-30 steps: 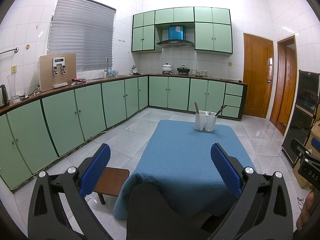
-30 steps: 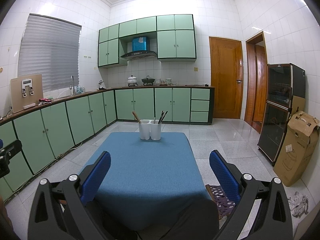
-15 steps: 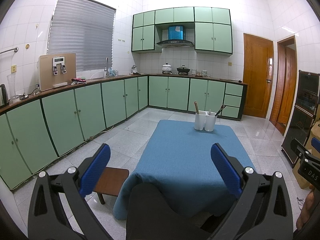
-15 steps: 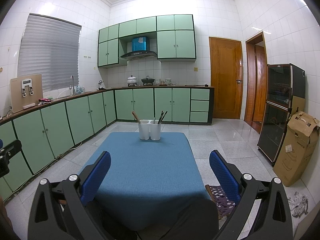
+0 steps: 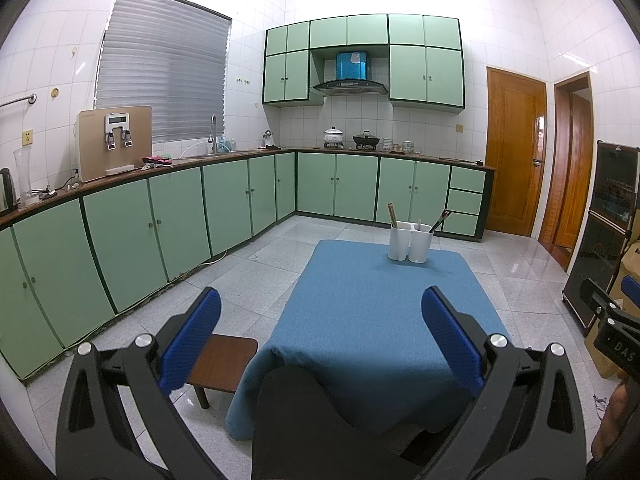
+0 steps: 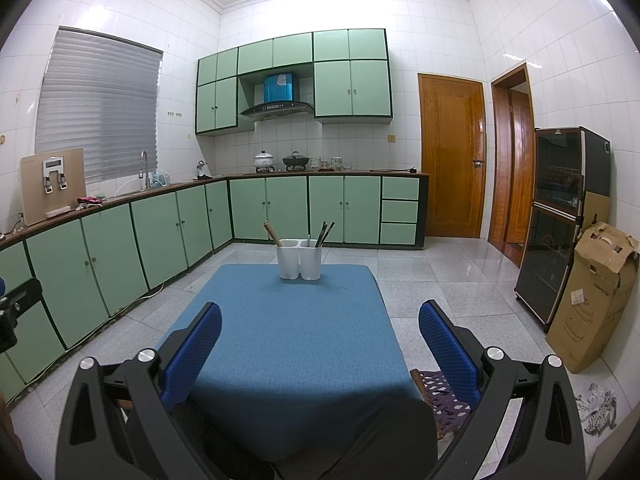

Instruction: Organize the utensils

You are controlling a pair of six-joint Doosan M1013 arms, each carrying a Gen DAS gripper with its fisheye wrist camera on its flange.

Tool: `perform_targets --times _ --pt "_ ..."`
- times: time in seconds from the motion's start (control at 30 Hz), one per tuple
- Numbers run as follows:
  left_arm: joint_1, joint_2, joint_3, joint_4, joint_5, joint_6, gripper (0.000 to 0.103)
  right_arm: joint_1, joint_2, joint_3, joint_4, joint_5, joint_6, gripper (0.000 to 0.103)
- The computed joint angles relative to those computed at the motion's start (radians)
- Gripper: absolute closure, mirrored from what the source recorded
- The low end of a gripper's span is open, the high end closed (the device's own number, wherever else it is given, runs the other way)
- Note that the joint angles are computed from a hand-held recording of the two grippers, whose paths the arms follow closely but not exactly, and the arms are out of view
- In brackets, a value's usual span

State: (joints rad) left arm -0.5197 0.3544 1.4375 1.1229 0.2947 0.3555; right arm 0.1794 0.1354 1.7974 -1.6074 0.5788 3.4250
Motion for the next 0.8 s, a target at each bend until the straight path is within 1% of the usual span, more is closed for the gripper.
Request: perform_targets --times 0.8 --pt "-0.001 0.000 -0.001 -0.008 0.000 0.007 0.006 0.001 0.000 0.002 -0.001 0.000 0.003 0.006"
